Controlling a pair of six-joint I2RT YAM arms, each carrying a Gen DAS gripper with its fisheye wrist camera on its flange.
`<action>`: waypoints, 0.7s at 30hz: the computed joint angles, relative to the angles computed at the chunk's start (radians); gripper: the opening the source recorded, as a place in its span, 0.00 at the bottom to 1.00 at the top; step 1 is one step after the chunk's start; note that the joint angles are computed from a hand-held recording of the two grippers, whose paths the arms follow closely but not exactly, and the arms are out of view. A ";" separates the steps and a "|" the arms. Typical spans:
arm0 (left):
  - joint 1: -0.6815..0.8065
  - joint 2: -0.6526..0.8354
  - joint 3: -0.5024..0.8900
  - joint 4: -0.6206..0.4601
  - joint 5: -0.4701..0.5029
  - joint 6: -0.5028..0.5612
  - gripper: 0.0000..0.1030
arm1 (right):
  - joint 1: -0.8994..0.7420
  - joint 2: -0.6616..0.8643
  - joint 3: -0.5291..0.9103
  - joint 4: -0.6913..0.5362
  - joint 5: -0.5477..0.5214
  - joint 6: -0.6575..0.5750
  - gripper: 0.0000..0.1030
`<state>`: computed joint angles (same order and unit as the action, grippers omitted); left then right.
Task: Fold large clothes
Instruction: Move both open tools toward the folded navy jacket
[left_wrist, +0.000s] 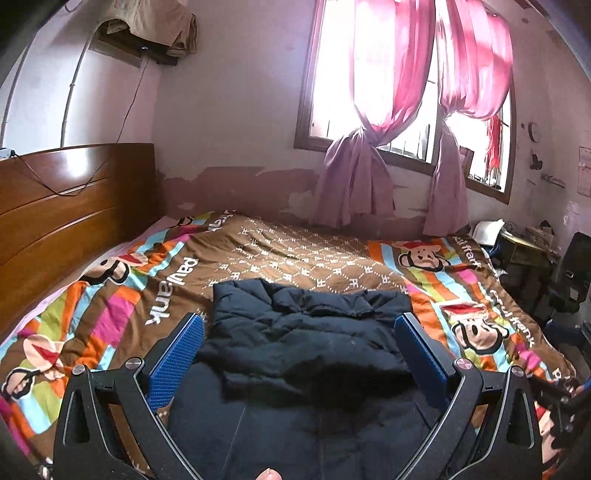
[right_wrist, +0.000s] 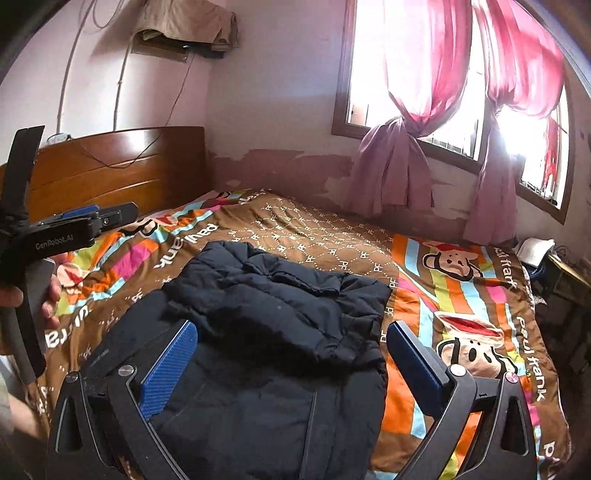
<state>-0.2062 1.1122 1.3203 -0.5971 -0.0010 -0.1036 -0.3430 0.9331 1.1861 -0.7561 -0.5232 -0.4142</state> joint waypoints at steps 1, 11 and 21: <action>-0.002 -0.020 -0.018 -0.007 -0.002 0.004 0.98 | -0.006 -0.014 -0.007 -0.007 -0.007 -0.006 1.00; 0.026 -0.252 -0.315 -0.033 0.025 0.103 0.98 | -0.035 -0.131 -0.190 -0.055 -0.051 -0.158 1.00; 0.124 -0.437 -0.589 -0.074 0.099 0.239 0.98 | 0.060 -0.199 -0.403 -0.142 0.035 -0.343 1.00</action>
